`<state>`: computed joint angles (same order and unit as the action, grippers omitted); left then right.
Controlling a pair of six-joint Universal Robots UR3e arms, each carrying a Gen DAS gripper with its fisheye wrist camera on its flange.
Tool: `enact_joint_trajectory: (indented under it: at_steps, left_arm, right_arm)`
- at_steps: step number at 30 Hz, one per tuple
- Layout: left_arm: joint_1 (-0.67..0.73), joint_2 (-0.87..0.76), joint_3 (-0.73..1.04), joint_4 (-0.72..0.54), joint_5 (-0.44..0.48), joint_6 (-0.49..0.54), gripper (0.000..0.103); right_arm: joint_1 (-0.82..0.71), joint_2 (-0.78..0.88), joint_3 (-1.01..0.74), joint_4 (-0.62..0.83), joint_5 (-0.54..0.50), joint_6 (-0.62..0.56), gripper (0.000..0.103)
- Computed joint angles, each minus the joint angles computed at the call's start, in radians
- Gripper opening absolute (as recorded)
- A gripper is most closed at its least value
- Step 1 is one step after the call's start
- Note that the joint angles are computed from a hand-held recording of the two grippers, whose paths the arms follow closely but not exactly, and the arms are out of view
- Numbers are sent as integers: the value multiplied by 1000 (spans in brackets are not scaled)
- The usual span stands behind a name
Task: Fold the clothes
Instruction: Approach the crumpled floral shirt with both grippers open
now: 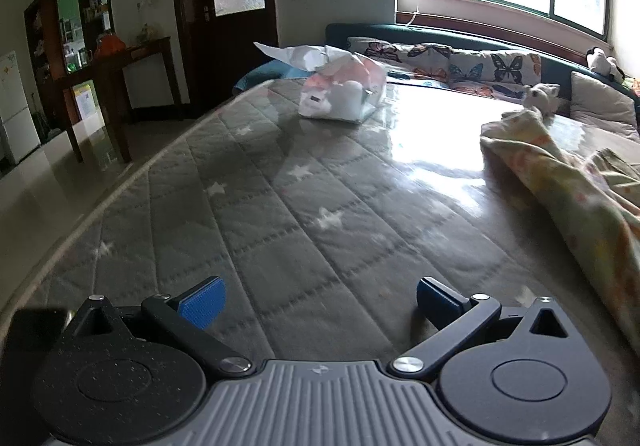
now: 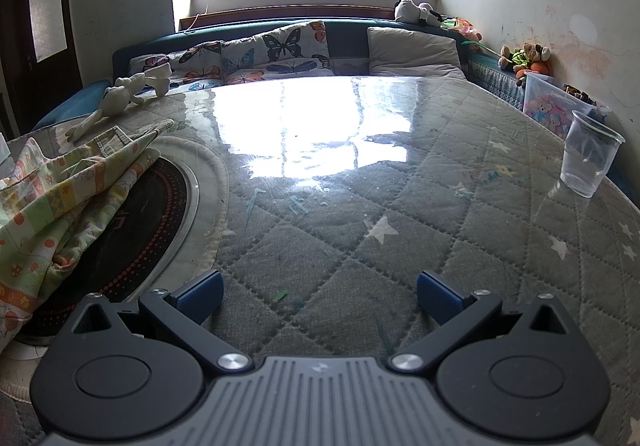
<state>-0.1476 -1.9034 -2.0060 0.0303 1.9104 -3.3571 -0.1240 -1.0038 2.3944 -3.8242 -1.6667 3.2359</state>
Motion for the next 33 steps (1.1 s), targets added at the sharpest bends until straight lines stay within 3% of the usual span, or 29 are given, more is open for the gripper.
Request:
enact_joint_trajectory:
  at_steps: [4, 6, 9, 13, 23, 33]
  left_arm:
    - [-32, -12, 9, -7, 25, -27, 103]
    - [-103, -17, -35, 56, 79, -53, 103]
    - [-191, -9, -11, -29, 111, -126, 103]
    - [-156, 59, -6, -127, 1, -137, 103]
    - [-249, 61, 45, -214, 32, -151, 103]
    - [-299, 88, 59, -280, 50, -154, 103]
  right_arm:
    - [18, 4, 1, -8, -15, 12, 103]
    - [33, 1, 11, -11, -23, 19, 103]
    - [37, -32, 41, -7, -21, 18, 103]
    - [85, -54, 73, -10, -49, 38, 103]
    - [150, -157, 188, -36, -12, 73, 103]
    - [237, -246, 190, 46, -9, 82, 103]
